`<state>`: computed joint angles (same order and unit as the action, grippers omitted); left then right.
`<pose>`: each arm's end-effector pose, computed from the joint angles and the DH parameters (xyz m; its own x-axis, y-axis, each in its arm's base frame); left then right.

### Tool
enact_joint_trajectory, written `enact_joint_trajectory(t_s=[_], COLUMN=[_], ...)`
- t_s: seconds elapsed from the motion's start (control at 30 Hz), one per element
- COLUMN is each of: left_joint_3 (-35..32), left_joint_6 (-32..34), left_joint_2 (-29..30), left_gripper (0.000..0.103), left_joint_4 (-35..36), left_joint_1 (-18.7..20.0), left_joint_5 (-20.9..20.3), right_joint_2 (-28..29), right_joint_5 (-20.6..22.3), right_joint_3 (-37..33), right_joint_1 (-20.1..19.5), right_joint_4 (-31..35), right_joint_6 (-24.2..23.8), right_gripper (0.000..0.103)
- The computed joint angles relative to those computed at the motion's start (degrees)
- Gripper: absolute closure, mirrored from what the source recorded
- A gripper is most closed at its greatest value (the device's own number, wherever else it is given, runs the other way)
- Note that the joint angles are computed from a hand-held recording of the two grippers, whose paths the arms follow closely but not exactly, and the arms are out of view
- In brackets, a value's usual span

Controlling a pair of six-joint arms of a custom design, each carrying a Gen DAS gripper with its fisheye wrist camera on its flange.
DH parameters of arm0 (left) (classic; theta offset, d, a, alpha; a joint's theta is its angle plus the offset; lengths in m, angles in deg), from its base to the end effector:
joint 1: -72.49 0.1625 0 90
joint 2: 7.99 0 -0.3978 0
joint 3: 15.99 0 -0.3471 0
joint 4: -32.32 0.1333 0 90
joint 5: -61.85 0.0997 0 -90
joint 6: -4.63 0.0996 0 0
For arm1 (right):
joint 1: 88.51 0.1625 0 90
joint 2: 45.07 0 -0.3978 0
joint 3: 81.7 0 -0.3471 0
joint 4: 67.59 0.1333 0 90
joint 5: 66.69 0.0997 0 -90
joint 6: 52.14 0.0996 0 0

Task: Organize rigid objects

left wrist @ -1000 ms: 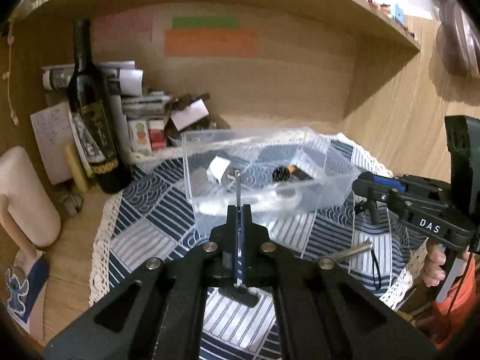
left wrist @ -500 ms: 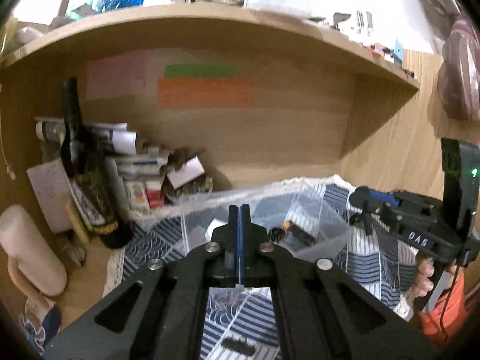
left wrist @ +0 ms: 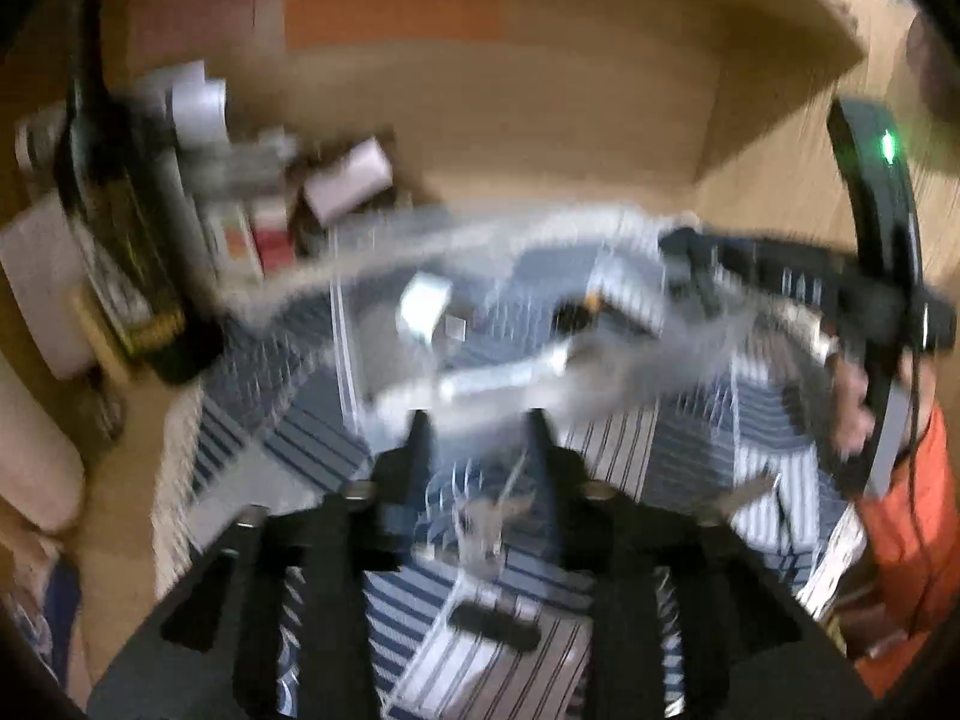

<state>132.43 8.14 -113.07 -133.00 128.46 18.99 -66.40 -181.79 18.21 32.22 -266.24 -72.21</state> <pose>0.0202 -0.3387 0.3037 -0.7505 0.1019 -0.6530 0.5216 0.6980 -0.4906 0.3699 -0.4441 -0.0611 -0.6814 -0.5183 0.5168 -0.7198 0.6026 -0.3447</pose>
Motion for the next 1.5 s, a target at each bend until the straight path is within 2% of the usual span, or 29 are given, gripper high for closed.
enact_joint_trajectory(t_s=[0.07,0.13,0.3,0.37,0.4,0.43,0.5,0.53,0.63,0.67,0.8,0.87,0.93,1.07,1.17,1.4,1.5], left_joint_3=[0.35,0.28,-0.79,-1.08,-0.42,-0.1,-0.19,-0.1,0.57,0.96,2.92,4.08,3.1,3.31,2.23,-1.12,-3.15], left_joint_6=[-0.18,-0.4,0.1,1.3,2.25,2.88,2.74,2.29,0.25,-0.07,-2.19,-4.83,-3.88,-6.29,-6.49,-3.58,-0.97], left_joint_2=[1.19,2.87,7.74,9.43,10.22,10.24,9.73,9.41,8.05,7.54,4.42,-0.29,-1.35,-8.27,-10.0,-7.5,-3.43], left_gripper=[0.051,0.035,0.034,0.045,0.053,0.065,0.078,0.08,0.082,0.082,0.082,0.082,0.082,0.082,0.082,0.082,0.082], left_joint_4=[0.55,1.39,1.16,1.64,-0.03,-0.59,-0.4,-0.46,-0.44,-0.6,-0.54,3.07,3.09,7.96,8.3,3.58,-0.98], left_joint_1=[1.92,3.5,6.37,6.65,5.97,5.77,6.11,6.18,5.91,5.6,3.21,0.49,0.25,-4.73,-7.09,-9.12,-7.04], left_joint_5=[-0.72,-1.17,-3.25,-3.6,-2.1,-2.17,-3.3,-3.29,-3.31,-3.07,-1.57,-0.52,-0.35,2.42,3.72,4.48,2.78], right_joint_2=[0.14,0.65,1.74,1.89,2.05,2.12,2.21,2.22,1.85,1.77,0.38,-0.48,-1.37,-3.42,-4.54,-5.41,-4.71], right_joint_5=[-0.03,-0.51,-1.58,-1.83,-1.86,-1.83,-1.98,-2.05,-1.47,-1.5,-0.91,-1.11,-1.02,-0.54,-0.36,0.01,-0.02], right_joint_3=[-0.52,-1.36,-2.74,-2.91,-3.24,-3.37,-3.57,-3.68,-2.85,-2.6,-0.54,1.17,2.88,6.82,9.4,14.0,15.09], right_joint_1=[-0.36,-0.45,-0.07,0.14,0.22,0.31,0.43,0.51,0.55,0.7,1.3,1.89,2.39,2.91,3.06,2.75,2.43], right_joint_4=[1.76,3.35,5.46,5.85,6.21,6.48,6.98,7.45,6.33,5.7,3.83,1.9,0.26,-3.52,-5.55,-6.39,-6.58], right_joint_6=[0.35,0.72,0.24,0.0,0.03,0.02,0.03,0.13,0.6,0.58,0.65,0.17,-0.35,-0.62,-0.7,0.14,0.28], right_gripper=[0.087,0.087,0.087,0.087,0.087,0.087,0.086,0.083,0.057,0.055,0.055,0.055,0.055,0.055,0.055,0.055,0.055])
